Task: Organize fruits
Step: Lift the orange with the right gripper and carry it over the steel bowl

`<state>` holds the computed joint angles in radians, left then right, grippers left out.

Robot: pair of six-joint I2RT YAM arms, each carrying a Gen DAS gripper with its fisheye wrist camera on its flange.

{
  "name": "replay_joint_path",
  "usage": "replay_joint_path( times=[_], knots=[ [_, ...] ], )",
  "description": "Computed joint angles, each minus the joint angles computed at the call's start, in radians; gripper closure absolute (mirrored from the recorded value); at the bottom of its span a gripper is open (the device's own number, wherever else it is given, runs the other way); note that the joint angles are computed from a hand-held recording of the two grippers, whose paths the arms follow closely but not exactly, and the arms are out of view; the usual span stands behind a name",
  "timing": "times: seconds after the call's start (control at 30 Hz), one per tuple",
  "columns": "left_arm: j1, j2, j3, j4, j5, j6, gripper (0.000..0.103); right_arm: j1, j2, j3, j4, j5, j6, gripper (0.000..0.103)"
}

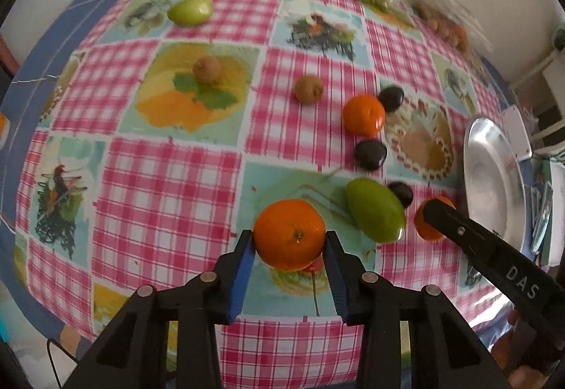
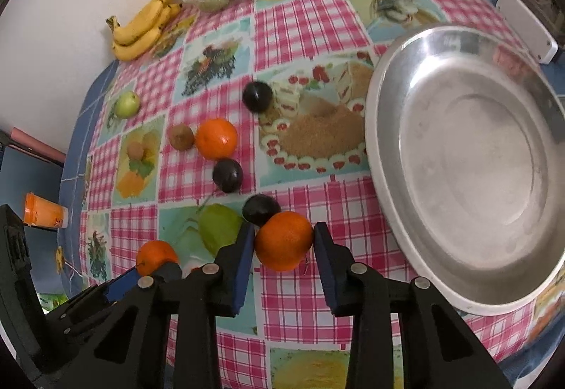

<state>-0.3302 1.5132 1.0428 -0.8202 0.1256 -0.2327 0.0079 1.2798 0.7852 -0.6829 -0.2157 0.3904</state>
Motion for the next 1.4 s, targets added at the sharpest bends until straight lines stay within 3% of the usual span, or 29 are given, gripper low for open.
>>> replay_joint_path(
  times=[0.23, 0.63, 1.03, 1.4],
  knots=[
    [0.038, 0.004, 0.037, 0.008, 0.035, -0.039, 0.061, 0.025, -0.053, 0.032, -0.021, 0.050, 0.012, 0.067],
    [0.011, 0.125, 0.209, -0.012, -0.026, -0.149, 0.061, -0.005, 0.053, 0.116, -0.043, 0.069, 0.012, 0.067],
    [-0.098, 0.296, 0.413, -0.028, -0.033, -0.239, 0.061, -0.157, 0.133, 0.191, -0.082, 0.100, -0.010, 0.067],
    [-0.274, 0.331, 0.457, -0.038, -0.038, -0.238, 0.061, -0.400, 0.136, 0.140, -0.081, 0.073, -0.094, 0.067]
  ],
)
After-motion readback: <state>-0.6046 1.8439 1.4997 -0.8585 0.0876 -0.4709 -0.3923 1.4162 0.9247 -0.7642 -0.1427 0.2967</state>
